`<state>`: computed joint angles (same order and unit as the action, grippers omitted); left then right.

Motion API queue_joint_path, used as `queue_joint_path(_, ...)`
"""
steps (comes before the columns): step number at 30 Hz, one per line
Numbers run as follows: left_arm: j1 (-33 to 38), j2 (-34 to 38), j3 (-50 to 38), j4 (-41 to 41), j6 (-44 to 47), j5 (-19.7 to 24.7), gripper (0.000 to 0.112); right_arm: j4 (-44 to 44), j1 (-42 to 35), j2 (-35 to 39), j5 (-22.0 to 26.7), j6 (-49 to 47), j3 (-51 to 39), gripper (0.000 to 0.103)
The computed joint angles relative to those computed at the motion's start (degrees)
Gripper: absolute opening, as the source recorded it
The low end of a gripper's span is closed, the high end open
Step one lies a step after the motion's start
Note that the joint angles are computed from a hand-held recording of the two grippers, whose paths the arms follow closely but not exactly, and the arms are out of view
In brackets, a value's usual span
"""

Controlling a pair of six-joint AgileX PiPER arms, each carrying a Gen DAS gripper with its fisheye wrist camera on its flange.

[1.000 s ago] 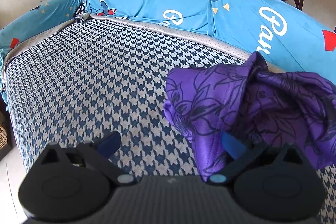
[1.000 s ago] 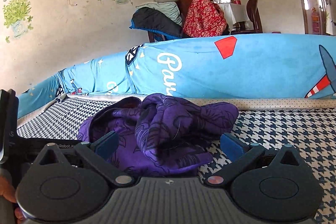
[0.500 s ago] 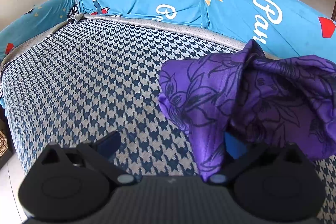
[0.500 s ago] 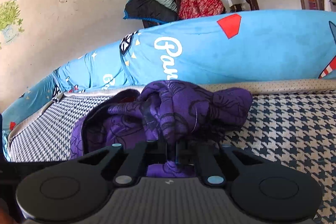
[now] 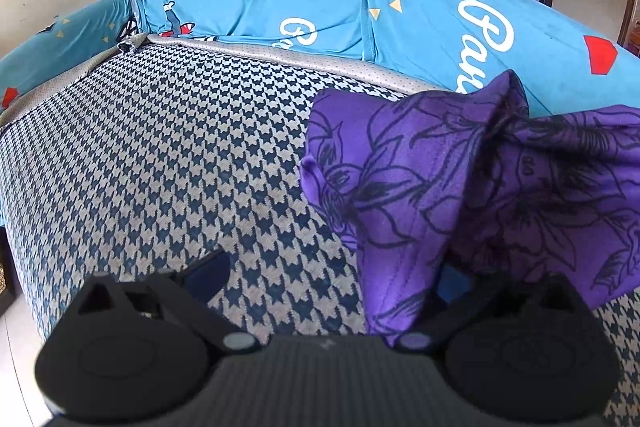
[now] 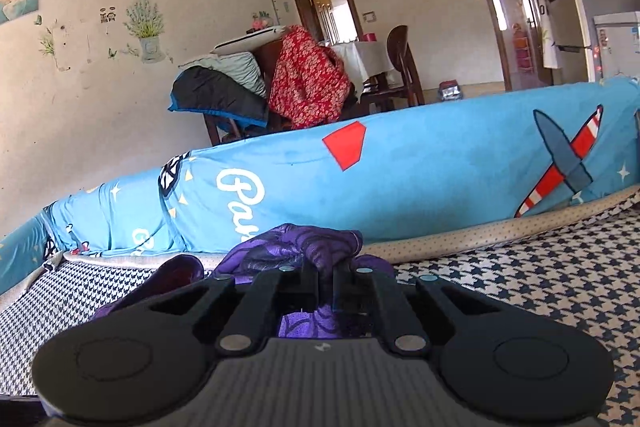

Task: Fold clothes

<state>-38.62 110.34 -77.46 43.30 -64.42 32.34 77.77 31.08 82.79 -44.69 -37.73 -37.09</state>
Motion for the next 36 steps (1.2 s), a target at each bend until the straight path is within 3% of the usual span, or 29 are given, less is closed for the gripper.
queue_joint_path(6, -1.1, -1.4, 1.0, -2.1, 1.0, -2.7, 0.103, 4.0, 3.4, -2.3, -8.7, -3.8, 0.4, 0.007)
queue_joint_path(10, -2.7, -2.1, 2.1, -1.4, 0.4, -4.9, 0.103, 4.7, 3.7, -4.9, -12.0, -5.3, 1.1, 0.007)
queue_joint_path(19, -6.8, -0.1, 0.6, 0.7, 0.4, -3.4, 0.103, 9.5, -2.2, -4.7, -3.5, -12.9, -0.1, 0.01)
queue_joint_path(21, -7.2, 0.1, 0.5, 1.5, 0.1, -2.8, 0.103, 10.5, -2.6, -5.7, -2.6, -14.9, 0.0, 0.018)
queue_joint_path(23, -7.2, 0.2, 0.6, 2.1, -0.5, -2.7, 0.103, 11.9, -2.8, -7.1, -2.0, -17.0, 0.3, 0.037)
queue_joint_path(27, -6.8, 0.3, 0.6, 2.9, -1.4, -2.2, 0.103, 13.2, -2.7, -11.6, -1.2, -20.3, 2.1, 0.05)
queue_joint_path(29, -6.7, 0.5, 0.5, 2.9, -1.1, -2.0, 0.103, 14.1, -2.4, -13.9, -1.2, -22.1, 3.1, 0.062)
queue_joint_path(31, -6.7, 0.6, 0.4, 3.3, -1.3, -1.5, 0.103, 15.8, -2.7, -16.4, -0.1, -25.0, 3.9, 0.067)
queue_joint_path(36, -6.7, 1.0, -0.2, 3.3, -1.6, -1.0, 0.103, 21.9, -2.7, -20.3, 0.0, -33.2, 5.6, 0.067)
